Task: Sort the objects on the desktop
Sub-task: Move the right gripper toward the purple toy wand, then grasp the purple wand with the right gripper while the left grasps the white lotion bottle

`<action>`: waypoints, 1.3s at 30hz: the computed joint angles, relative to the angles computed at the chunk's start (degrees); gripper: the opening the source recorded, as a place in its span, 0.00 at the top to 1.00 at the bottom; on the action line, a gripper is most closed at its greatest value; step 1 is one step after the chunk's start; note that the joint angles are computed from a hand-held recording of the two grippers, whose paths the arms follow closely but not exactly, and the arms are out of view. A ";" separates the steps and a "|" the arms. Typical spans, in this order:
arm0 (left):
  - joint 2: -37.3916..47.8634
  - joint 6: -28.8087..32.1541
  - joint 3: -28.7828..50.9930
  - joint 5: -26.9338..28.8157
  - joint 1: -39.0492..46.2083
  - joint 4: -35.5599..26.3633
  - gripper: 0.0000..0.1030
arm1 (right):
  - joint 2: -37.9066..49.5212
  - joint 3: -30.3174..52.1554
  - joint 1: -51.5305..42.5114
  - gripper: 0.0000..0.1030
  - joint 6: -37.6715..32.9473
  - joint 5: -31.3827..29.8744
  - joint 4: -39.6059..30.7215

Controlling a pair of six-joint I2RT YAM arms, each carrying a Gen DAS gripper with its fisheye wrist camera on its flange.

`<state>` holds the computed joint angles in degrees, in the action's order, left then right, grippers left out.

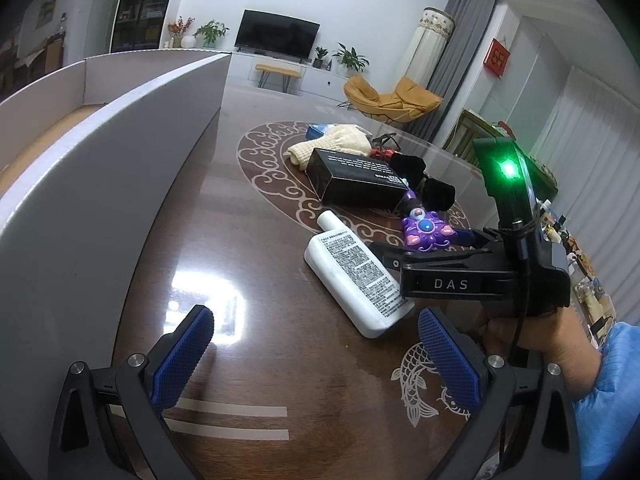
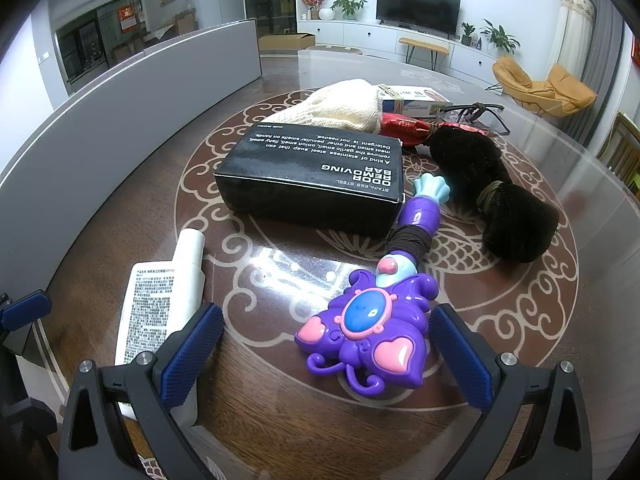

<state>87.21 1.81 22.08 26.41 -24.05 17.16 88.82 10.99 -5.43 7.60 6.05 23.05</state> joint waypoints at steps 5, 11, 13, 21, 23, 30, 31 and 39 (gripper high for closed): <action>-0.02 0.22 -0.09 0.04 0.10 -0.19 0.00 | 0.03 -0.01 -0.01 0.00 -0.01 0.00 0.05; -0.11 0.33 -0.10 -0.08 -0.08 -0.25 0.00 | -0.11 -0.04 -0.03 0.00 -0.01 -0.01 -0.06; -0.30 0.32 -0.30 0.04 0.07 -0.04 0.00 | -0.32 -0.07 -0.02 0.00 -0.01 -0.01 -0.23; 0.20 2.55 0.21 1.68 1.47 -2.43 0.00 | -1.00 0.47 0.19 0.00 -0.16 -0.17 -2.09; -0.01 3.82 0.10 1.69 1.46 -3.36 0.00 | -1.18 0.71 -0.54 0.00 -1.44 -1.11 -2.82; -0.24 1.50 2.70 -1.06 -3.24 -6.91 0.00 | -4.11 1.10 -5.65 0.24 -7.86 -5.39 -6.56; 0.34 0.45 4.04 -1.77 -4.53 -7.57 0.00 | -4.29 1.78 -6.49 0.29 -9.35 -6.37 -7.38; 9.61 -7.89 17.27 -19.88 -18.99 -14.38 0.00 | -6.73 4.19 -19.35 0.68 -20.84 -14.05 -14.97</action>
<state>96.82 -6.09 39.35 6.54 -43.04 2.78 82.09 15.17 -24.78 -13.24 -8.00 8.09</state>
